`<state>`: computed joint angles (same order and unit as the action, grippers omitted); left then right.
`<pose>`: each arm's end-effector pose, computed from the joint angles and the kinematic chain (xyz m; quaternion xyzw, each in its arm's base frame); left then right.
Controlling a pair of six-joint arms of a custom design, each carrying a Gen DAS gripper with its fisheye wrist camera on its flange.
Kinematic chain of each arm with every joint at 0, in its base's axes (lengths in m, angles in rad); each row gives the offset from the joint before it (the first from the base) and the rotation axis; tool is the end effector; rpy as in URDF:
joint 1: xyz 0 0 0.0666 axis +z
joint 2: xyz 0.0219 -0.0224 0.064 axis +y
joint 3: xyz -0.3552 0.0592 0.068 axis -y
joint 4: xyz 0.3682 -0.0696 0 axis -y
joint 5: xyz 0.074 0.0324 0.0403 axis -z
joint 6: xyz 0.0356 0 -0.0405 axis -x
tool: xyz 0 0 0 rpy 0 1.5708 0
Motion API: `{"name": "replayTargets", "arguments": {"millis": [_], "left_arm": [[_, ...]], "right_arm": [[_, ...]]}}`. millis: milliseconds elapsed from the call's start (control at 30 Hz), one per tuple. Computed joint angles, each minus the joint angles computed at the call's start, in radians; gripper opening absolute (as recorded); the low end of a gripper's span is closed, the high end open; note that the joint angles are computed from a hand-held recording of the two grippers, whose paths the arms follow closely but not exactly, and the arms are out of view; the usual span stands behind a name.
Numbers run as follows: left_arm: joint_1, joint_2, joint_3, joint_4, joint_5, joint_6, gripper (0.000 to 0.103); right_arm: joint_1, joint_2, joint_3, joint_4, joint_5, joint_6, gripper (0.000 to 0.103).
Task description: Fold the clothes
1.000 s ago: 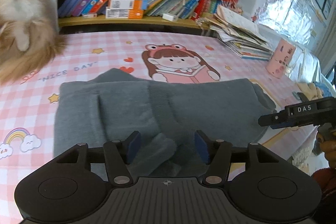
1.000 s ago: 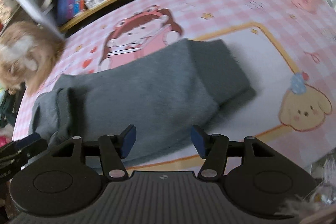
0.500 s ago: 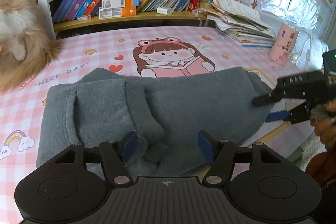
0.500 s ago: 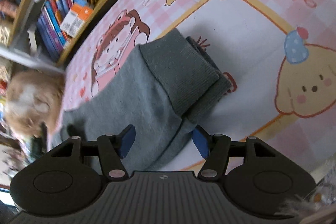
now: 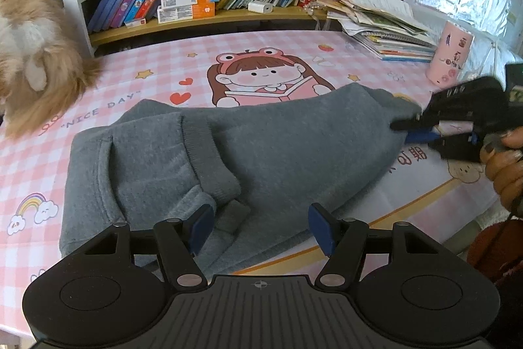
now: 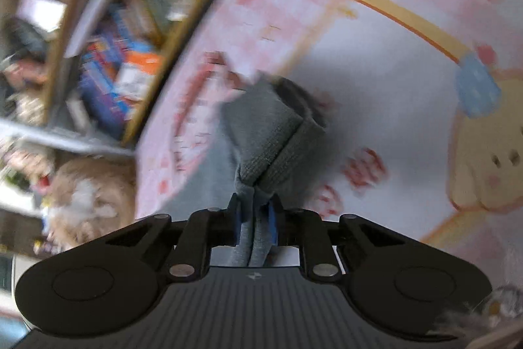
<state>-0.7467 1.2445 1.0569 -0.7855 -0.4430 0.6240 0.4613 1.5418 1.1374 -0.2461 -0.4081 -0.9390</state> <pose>0.2991 -0.2566 0.3323 -0.0074 0.9345 -0.0193 0.3553 0.4442 0.2361 0.2780 0.1201 0.8738 0.4190 0.2156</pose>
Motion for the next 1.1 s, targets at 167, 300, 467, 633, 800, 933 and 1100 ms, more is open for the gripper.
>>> {"name": "replayTargets", "arguments": {"millis": [167,300,467,633,800,933,1100], "left_arm": [[-0.008,0.013,0.014,-0.002,0.001,-0.002,0.065],[-0.013,0.016,0.019,-0.010,-0.006,0.007,0.065],[-0.012,0.017,0.021,-0.024,-0.005,0.023,0.065],[-0.011,0.022,0.028,-0.029,-0.003,0.019,0.065],[-0.007,0.023,0.035,-0.034,-0.003,0.011,0.065],[-0.002,0.016,0.037,-0.048,-0.017,0.021,0.065],[0.008,0.004,0.033,-0.062,-0.025,0.045,0.065]], "right_arm": [[-0.007,0.015,0.030,-0.062,-0.009,0.030,0.015],[-0.023,0.037,0.047,-0.127,-0.031,-0.006,0.026],[-0.037,0.032,0.037,-0.148,0.011,-0.035,0.045],[-0.045,0.045,0.033,-0.107,0.017,-0.058,0.048],[-0.024,0.084,0.094,-0.141,0.073,-0.004,0.026],[-0.023,0.042,0.051,0.000,0.041,0.034,0.015],[-0.021,0.046,0.066,-0.022,0.047,0.069,0.015]]}}
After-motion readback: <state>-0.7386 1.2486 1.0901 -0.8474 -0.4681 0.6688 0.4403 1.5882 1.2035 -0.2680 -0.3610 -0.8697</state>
